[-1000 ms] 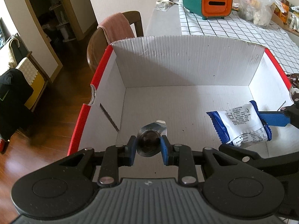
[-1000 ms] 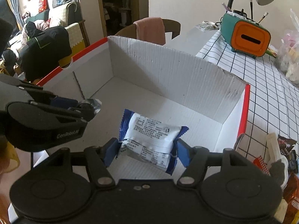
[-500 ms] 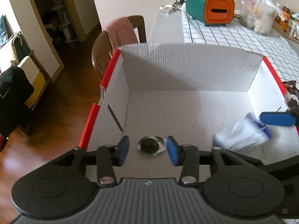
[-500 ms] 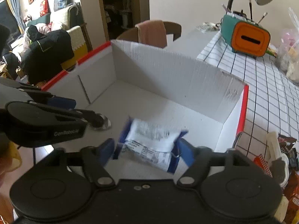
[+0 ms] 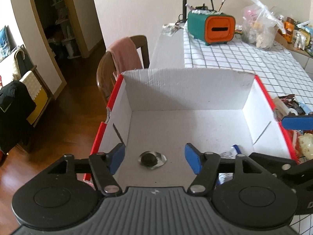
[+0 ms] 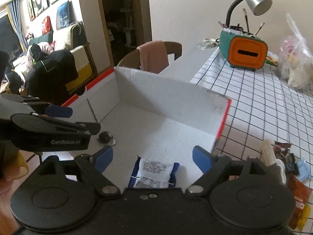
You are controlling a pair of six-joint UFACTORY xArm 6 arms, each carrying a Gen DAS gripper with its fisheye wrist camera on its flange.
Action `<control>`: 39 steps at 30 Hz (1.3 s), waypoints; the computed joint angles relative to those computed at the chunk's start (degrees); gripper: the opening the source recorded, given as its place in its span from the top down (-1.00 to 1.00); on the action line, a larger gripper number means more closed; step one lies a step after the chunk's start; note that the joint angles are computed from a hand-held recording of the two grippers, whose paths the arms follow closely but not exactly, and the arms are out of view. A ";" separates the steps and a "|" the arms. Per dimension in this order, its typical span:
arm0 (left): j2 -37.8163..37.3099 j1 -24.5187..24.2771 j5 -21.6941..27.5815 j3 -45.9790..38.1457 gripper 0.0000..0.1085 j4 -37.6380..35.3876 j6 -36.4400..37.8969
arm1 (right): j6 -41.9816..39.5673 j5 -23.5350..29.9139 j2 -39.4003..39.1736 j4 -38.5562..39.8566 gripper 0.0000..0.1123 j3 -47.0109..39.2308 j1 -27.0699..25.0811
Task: Organize snacks
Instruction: 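Open both tools to drop the snacks into the box, then move both tools back to the snack pile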
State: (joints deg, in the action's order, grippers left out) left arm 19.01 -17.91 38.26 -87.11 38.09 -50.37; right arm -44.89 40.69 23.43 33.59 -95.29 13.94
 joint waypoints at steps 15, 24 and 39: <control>-1.58 -6.28 -0.98 -0.55 -0.54 9.60 -8.81 | -8.49 0.69 -8.60 10.38 -0.82 8.12 -7.62; 1.58 -10.67 -5.44 -3.77 -0.77 13.52 -12.95 | -15.51 0.40 -11.74 13.68 -0.83 12.52 -14.21; 22.28 -17.87 -0.86 -28.42 -0.77 -0.19 -1.78 | -24.57 0.02 -10.01 10.24 -0.81 16.75 -23.34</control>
State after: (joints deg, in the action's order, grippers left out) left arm 41.29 -35.78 37.40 -115.53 37.89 -52.16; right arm -69.46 40.71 13.42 43.83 -78.53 -9.39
